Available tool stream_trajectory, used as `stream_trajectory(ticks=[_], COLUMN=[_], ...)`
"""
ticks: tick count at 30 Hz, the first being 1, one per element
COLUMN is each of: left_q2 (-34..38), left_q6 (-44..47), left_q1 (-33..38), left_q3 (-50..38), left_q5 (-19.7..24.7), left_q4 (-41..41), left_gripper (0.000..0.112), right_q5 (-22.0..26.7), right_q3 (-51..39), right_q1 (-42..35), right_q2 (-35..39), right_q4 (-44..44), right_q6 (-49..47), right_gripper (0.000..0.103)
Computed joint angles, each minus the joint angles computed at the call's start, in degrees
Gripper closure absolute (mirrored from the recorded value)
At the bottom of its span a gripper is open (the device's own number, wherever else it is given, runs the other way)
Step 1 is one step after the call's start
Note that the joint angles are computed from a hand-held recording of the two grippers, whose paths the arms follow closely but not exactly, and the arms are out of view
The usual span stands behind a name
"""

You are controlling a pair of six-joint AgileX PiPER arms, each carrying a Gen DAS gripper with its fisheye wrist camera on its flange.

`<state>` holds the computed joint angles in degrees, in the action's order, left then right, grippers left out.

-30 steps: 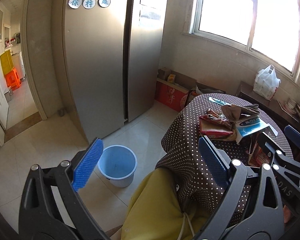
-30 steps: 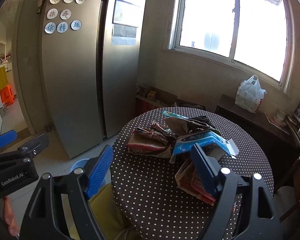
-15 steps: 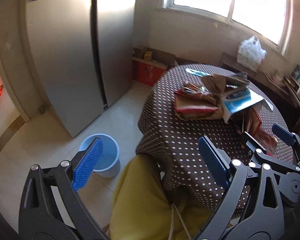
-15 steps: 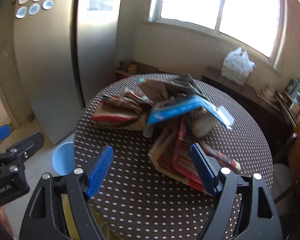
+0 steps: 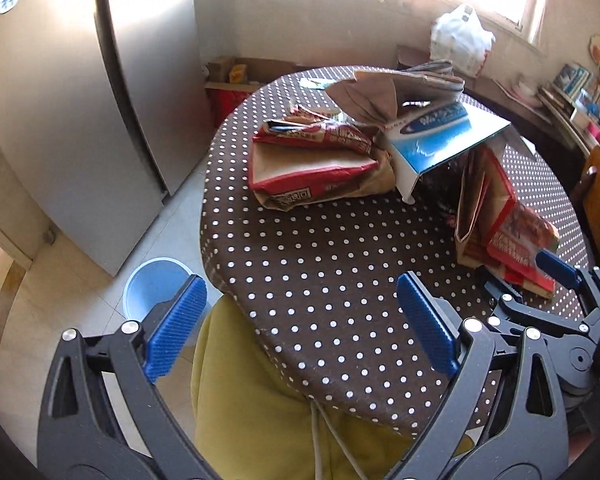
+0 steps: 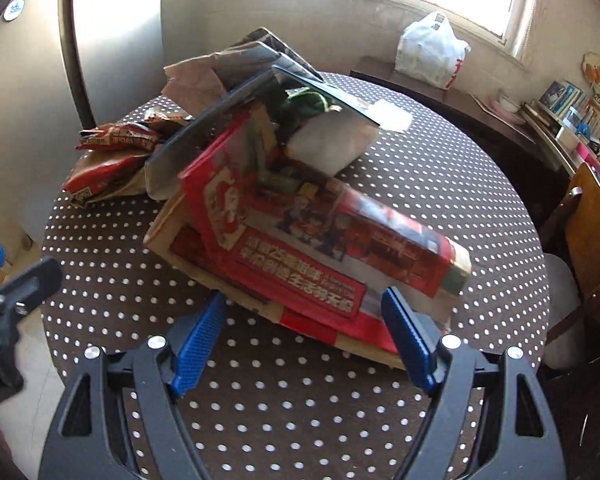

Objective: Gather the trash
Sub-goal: 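Reach the right tool to the red paper snack bag and close on it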

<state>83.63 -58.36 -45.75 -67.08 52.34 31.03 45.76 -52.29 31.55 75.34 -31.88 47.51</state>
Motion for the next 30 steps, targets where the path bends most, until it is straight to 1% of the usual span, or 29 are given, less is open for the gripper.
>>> stream_trajectory(ticks=[2, 5, 8, 9, 11, 15, 16, 17, 18, 19, 20, 21, 22, 23, 25, 28, 29, 30], left_q2=[0.29, 0.22, -0.83, -1.07, -1.78, -1.87, -2.36, -3.56, -4.79, -6.02, -6.91, -7.19, -6.72, -5.73, -3.07, 1.01, 1.81, 3.22], left_q6=[0.98, 1.03, 1.47, 1.38, 1.15, -0.06, 0.26, 1.14, 2.47, 3.92, 4.49, 4.68, 4.61, 4.85, 7.20, 10.04, 9.56, 9.91], left_q1=[0.93, 3.06, 5.11, 5.71, 6.85, 8.51, 9.49, 10.56, 11.74, 12.84, 13.43, 13.93, 14.14, 14.25, 14.76, 14.57, 13.89, 13.69], left_q3=[0.08, 0.68, 1.77, 2.08, 2.86, 3.55, 3.89, 4.93, 6.00, 7.20, 8.24, 8.76, 8.40, 7.55, 5.14, 1.44, 0.94, -0.34], left_q5=[-0.37, -1.25, -1.85, -2.12, -2.60, -2.87, -3.92, -5.91, -8.75, -12.04, -14.43, -16.68, -17.70, -17.98, -18.24, -18.20, -18.24, -18.28], left_q4=[-0.69, -0.89, -1.58, -1.41, -0.79, 1.27, 0.58, -0.69, -2.43, -4.17, -4.94, -5.27, -5.35, -5.68, -7.92, -9.04, -8.22, -8.07], left_gripper=[0.018, 0.018, 0.018, 0.018, 0.018, 0.018, 0.018, 0.018, 0.018, 0.018, 0.018, 0.018, 0.017, 0.016, 0.016, 0.016, 0.016, 0.016], right_q5=[-0.61, 0.78, 0.29, 0.07, 2.35, 4.87, 5.85, 6.22, 5.22, 4.10, 2.31, -1.11, -5.09, -7.99, -12.76, -15.23, -15.47, -15.13], right_q3=[-0.26, -0.71, -2.59, -3.62, -6.12, -11.33, -12.10, -11.90, -11.52, -11.03, -10.08, -9.04, -8.02, -7.24, -5.47, -4.52, -4.06, -3.92], right_q1=[1.02, 4.97, 5.88, 6.71, 8.01, 7.90, 8.25, 8.51, 8.13, 7.42, 6.27, 4.26, 1.46, -1.21, -5.90, -10.91, -12.44, -13.04], right_q2=[-0.12, 0.29, 1.54, 2.62, 6.12, 13.98, 15.39, 16.01, 16.30, 15.77, 14.62, 12.84, 11.15, 9.67, 7.37, 4.84, 3.52, 2.52], right_q4=[-0.09, -6.70, -6.95, -8.50, -10.87, -12.19, -14.03, -16.34, -17.25, -17.24, -17.32, -15.22, -10.83, -6.55, 0.38, 8.89, 11.58, 11.97], right_q6=[-0.51, 5.51, 5.65, 7.01, 9.08, 10.93, 12.77, 14.87, 15.90, 16.28, 17.29, 16.24, 13.45, 10.80, 5.55, -2.07, -4.48, -4.66], right_gripper=[0.025, 0.025, 0.025, 0.024, 0.019, 0.019, 0.019, 0.019, 0.021, 0.037, 0.044, 0.063, 0.075, 0.076, 0.081, 0.082, 0.082, 0.083])
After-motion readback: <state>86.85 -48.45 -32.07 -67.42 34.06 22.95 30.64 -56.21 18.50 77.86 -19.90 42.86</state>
